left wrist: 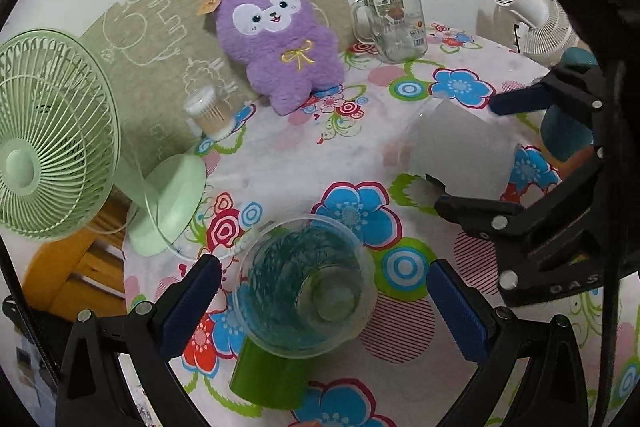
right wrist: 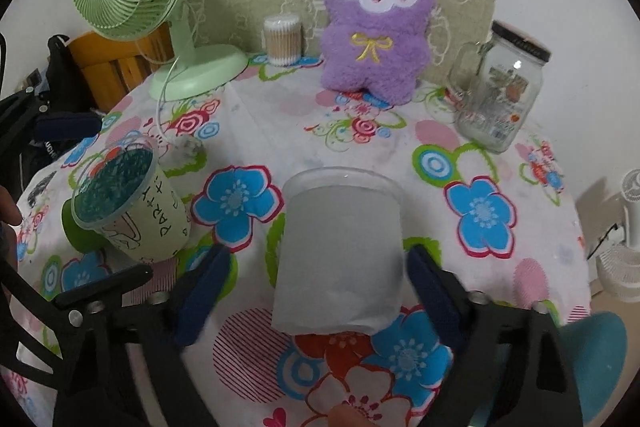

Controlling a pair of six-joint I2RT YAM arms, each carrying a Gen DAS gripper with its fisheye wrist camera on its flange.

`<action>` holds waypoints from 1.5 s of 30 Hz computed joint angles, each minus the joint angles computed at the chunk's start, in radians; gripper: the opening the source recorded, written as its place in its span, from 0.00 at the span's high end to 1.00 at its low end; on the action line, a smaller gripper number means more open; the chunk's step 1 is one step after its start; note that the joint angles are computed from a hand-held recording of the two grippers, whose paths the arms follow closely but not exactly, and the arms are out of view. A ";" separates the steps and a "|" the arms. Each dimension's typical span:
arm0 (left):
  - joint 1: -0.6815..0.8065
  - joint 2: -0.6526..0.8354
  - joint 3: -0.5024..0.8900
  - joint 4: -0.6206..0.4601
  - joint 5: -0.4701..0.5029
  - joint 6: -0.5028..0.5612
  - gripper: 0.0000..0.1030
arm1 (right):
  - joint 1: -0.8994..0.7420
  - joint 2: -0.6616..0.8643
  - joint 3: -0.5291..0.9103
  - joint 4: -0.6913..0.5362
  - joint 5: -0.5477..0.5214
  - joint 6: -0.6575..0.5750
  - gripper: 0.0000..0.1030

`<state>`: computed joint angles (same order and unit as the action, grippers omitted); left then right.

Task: Flip cup upside down
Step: 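Close the right tool fingers around the white paper cup, then lift the white paper cup with the right tool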

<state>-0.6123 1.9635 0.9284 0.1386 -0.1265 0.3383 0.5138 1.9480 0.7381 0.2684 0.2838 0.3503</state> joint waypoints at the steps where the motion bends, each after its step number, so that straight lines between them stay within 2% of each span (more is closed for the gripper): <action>1: 0.001 0.003 0.003 -0.002 0.002 0.002 0.00 | 0.002 0.010 0.009 -0.006 0.009 0.001 0.23; 3: -0.002 0.011 0.010 -0.003 -0.002 0.004 0.00 | -0.001 0.030 0.026 -0.016 0.008 0.000 0.34; 5: -0.002 0.017 0.017 -0.007 0.002 0.003 0.00 | -0.006 0.036 0.027 -0.009 -0.006 -0.001 0.37; 10: -0.003 0.019 0.022 -0.013 0.006 -0.001 0.00 | -0.002 0.016 0.005 0.009 -0.012 0.003 0.39; 16: -0.005 -0.031 -0.016 -0.023 0.016 -0.012 0.00 | 0.045 -0.087 -0.050 0.001 0.021 0.024 0.39; 22: -0.017 -0.187 -0.137 -0.058 0.052 -0.031 0.00 | 0.156 -0.239 -0.133 -0.048 0.069 0.062 0.39; 27: -0.050 -0.335 -0.258 -0.078 0.037 -0.047 0.00 | 0.278 -0.347 -0.183 -0.131 0.126 0.126 0.39; 31: -0.103 -0.450 -0.352 -0.107 0.004 -0.069 0.00 | 0.410 -0.423 -0.213 -0.219 0.206 0.199 0.39; 37: -0.213 -0.628 -0.479 -0.174 -0.042 -0.143 0.00 | 0.622 -0.482 -0.243 -0.364 0.317 0.393 0.39; 45: -0.369 -0.760 -0.606 -0.223 -0.096 -0.302 0.00 | 0.846 -0.444 -0.248 -0.499 0.364 0.682 0.39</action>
<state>-0.9816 1.2030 0.3220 -0.0844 -0.2229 0.0364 1.3601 1.5036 0.4900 -0.2302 0.6474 1.0326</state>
